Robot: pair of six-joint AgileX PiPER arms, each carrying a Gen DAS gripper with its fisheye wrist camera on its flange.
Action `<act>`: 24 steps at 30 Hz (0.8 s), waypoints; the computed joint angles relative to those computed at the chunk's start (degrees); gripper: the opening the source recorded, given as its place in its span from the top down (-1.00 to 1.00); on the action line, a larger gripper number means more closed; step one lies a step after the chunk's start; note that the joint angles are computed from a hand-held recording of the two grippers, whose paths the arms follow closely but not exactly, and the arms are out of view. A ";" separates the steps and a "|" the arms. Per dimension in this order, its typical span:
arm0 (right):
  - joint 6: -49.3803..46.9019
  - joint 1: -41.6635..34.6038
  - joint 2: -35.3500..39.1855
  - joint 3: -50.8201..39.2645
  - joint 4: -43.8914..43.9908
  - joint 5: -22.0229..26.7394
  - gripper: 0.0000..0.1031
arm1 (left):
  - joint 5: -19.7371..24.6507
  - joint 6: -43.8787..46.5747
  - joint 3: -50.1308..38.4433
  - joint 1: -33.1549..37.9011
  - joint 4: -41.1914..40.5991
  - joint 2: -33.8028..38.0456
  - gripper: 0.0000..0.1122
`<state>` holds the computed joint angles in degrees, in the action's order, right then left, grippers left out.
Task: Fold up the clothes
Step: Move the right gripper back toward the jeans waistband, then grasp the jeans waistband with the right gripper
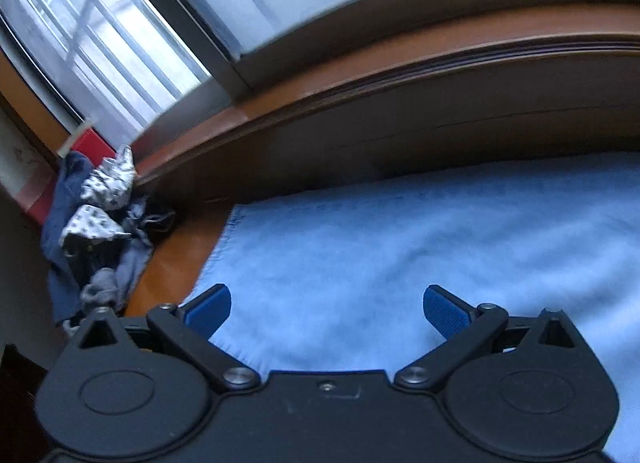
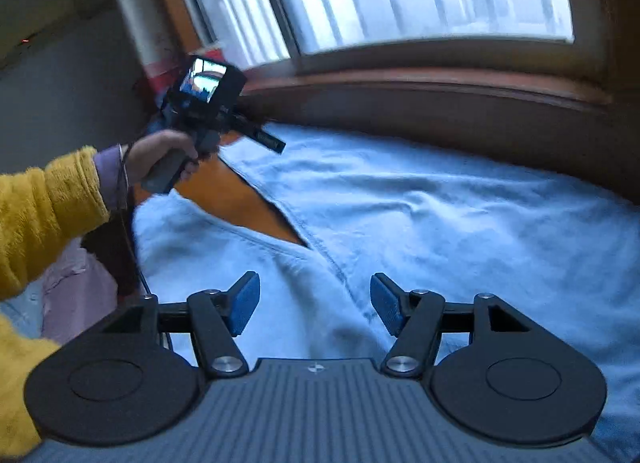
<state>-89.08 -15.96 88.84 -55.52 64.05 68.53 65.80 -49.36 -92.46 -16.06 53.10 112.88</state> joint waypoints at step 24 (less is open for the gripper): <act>5.24 22.84 -5.15 9.34 -4.54 -30.77 -0.50 | -6.49 0.78 0.78 13.27 1.36 2.75 -0.84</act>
<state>-83.83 6.88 83.69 -46.17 59.51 37.76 59.31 -48.58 -91.68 -2.80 54.46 115.63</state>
